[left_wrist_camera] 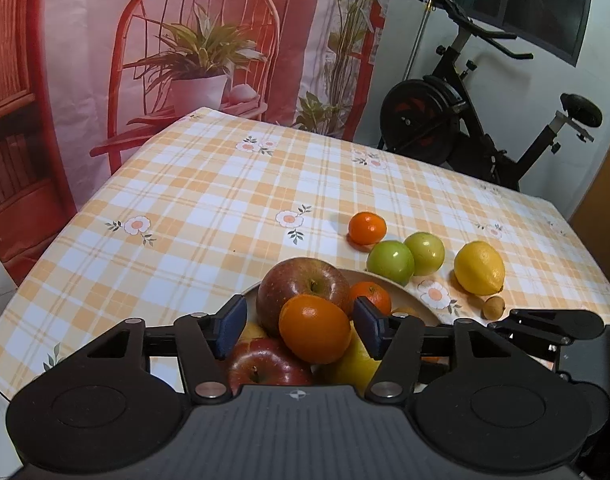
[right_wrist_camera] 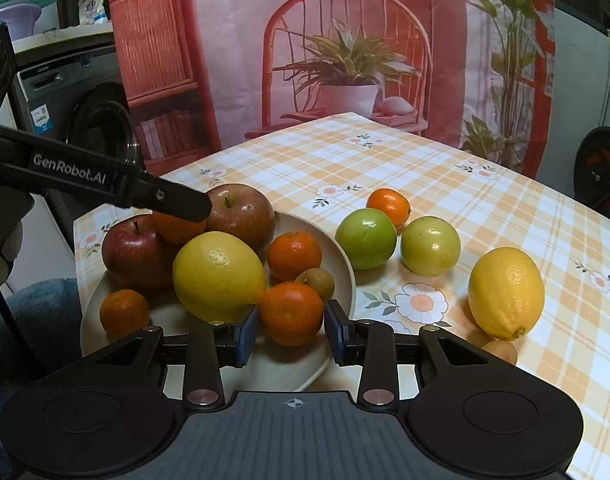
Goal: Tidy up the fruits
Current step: 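Open the left tool over the plate while the right tool releases its mandarin there, then move the left tool toward the green apples while the right tool approaches the brown kiwi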
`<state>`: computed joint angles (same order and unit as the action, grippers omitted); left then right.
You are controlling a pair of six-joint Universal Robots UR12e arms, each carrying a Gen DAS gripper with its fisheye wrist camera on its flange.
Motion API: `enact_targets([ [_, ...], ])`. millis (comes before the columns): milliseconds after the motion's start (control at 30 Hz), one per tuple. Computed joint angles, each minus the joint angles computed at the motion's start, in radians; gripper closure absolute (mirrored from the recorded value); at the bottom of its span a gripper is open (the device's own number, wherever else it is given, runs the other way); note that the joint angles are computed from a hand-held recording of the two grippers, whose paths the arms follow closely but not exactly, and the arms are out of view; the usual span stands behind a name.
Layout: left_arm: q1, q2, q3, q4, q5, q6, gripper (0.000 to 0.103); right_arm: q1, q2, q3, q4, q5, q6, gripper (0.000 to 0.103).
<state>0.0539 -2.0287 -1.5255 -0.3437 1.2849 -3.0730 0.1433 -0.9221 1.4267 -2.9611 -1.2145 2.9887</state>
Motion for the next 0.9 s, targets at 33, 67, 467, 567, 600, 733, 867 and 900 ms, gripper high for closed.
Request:
enact_targets([
  [33, 0.000, 0.000, 0.000, 0.003, -0.001, -0.003, 0.040, 0.001, -0.001, 0.002, -0.005, -0.003, 0.000, 0.066],
  [67, 0.000, 0.000, -0.001, 0.005, -0.002, -0.002, 0.040, 0.000, -0.002, 0.004, -0.011, -0.002, 0.001, 0.064],
  [467, -0.003, 0.001, -0.005, 0.054, -0.003, -0.021, 0.040, -0.009, -0.019, 0.038, -0.106, -0.023, 0.061, 0.061],
  [567, -0.008, 0.000, -0.005, 0.072, -0.001, -0.024, 0.040, -0.013, -0.025, 0.051, -0.134, -0.041, 0.082, 0.061],
  [600, -0.010, -0.001, -0.005, 0.077, 0.000, -0.023, 0.040, -0.014, -0.027, 0.056, -0.142, -0.048, 0.089, 0.061],
  [733, -0.019, -0.005, 0.001, 0.091, -0.001, -0.018, 0.040, -0.023, -0.036, 0.077, -0.174, -0.072, 0.119, 0.061],
  [867, -0.029, -0.012, 0.011, 0.095, -0.002, -0.005, 0.040, -0.034, -0.043, 0.096, -0.201, -0.100, 0.149, 0.061],
  [900, -0.031, -0.013, 0.013, 0.095, -0.003, -0.004, 0.040, -0.036, -0.044, 0.101, -0.207, -0.106, 0.158, 0.061],
])
